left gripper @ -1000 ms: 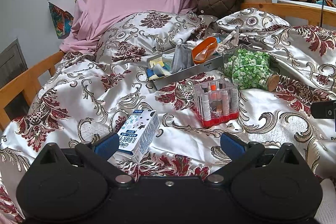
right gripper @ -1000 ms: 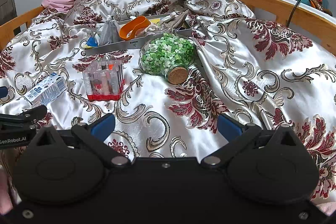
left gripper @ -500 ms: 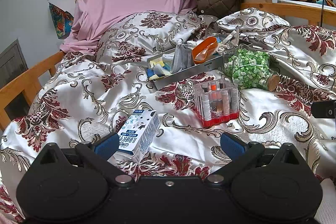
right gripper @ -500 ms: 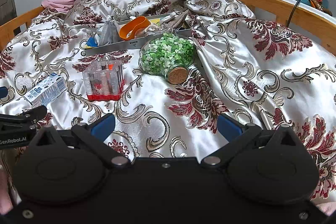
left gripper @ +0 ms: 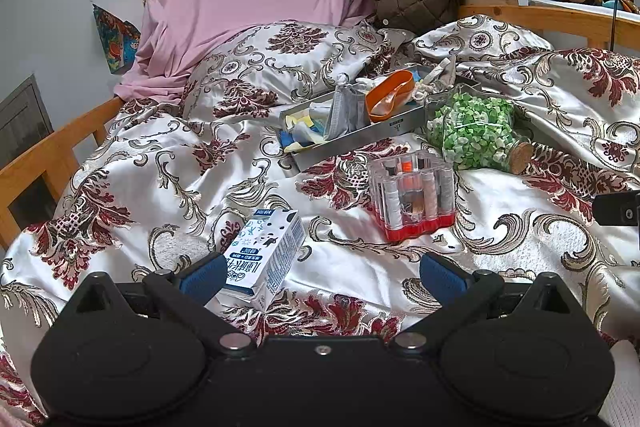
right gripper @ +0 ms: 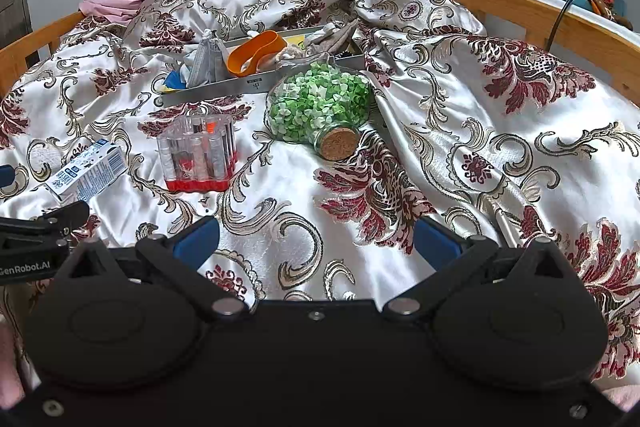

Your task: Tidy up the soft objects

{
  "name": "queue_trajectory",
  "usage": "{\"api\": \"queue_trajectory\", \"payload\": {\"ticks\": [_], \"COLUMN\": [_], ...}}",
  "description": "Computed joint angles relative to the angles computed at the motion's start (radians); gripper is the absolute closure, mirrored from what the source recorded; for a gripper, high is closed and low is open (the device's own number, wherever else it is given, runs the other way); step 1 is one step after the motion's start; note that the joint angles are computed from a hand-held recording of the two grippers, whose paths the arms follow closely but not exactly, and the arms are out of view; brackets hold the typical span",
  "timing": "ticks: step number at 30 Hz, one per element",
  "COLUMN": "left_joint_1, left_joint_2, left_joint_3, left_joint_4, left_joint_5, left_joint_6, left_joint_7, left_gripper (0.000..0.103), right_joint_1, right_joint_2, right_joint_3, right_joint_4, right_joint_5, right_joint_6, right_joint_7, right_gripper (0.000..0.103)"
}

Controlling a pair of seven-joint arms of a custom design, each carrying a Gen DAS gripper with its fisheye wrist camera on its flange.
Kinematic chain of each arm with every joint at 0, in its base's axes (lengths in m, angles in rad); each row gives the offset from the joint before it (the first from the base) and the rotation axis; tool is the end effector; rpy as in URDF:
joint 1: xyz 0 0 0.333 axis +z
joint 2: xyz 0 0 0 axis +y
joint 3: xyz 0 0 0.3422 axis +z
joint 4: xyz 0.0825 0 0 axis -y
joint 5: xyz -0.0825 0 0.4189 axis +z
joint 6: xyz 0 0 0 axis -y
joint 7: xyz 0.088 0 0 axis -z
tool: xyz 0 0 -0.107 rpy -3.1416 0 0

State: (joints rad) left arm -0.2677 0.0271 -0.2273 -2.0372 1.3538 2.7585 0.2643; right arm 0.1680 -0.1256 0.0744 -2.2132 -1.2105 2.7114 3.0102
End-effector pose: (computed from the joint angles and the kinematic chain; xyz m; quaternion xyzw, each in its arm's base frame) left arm 0.5270 -0.3295 0.4930 -0.5094 0.7046 -0.3129 0.3823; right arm 0.5418 0.1692 0.4917 -0.5582 0.6893 -0.3737 0.2713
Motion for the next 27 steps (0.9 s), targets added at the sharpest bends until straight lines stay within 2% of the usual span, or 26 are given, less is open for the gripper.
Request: {"api": "queue_trajectory", "payload": {"ticks": [15,27], "left_joint_1": [0.003,0.011], "left_joint_2": [-0.004,0.001], "left_joint_3": [0.002,0.006], "left_joint_4": [-0.004,-0.008], "left_joint_5": [-0.002,-0.050], "left_joint_6": [0.017,0.048], "left_joint_7": [0.008,0.036], "left_gripper": [0.001,0.001], "right_joint_1": [0.001,-0.002], "right_joint_2": [0.001,-0.003], "right_joint_3": [0.000,-0.001], "right_joint_4": [0.001,-0.008], "right_joint_5": [0.003,-0.009], "right_joint_6": [-0.001,0.006], "right_joint_7": [-0.001,0.009], "right_gripper": [0.001,0.001]}}
